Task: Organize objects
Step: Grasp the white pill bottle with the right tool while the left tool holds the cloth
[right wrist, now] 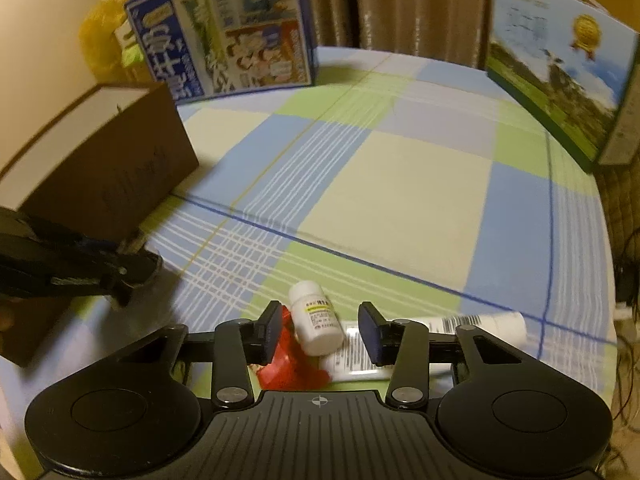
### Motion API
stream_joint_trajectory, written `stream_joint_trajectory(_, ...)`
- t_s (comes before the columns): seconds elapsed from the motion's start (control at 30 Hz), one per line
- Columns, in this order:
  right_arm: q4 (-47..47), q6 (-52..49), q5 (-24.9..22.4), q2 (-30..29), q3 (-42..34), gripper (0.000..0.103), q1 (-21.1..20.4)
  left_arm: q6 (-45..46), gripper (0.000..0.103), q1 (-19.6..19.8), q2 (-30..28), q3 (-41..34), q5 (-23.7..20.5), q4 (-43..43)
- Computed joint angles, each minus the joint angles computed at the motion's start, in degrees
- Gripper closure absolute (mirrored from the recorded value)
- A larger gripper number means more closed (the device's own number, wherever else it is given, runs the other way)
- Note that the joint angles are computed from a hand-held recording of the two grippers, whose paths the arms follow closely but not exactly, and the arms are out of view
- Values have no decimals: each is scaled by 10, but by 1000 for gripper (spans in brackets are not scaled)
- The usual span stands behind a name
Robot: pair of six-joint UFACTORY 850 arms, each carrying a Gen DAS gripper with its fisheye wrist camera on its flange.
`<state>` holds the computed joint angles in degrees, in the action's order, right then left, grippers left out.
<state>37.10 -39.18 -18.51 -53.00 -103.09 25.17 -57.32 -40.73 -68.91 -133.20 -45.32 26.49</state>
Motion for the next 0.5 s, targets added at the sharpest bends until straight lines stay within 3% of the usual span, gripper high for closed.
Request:
stream_joint_trajectory(0.2,-87,49,-24,-38,-48,70,6,-8,83,0,12,17,4,2)
stream_joint_trajectory(0.33,-72,39,-28,-48,-61,79,5,-14,83,0,18,25,6,4)
stream_joint_trajectory(0.5,-44,33,-21,-31,-39,80,2,-17,83,-1,25,34,9,4)
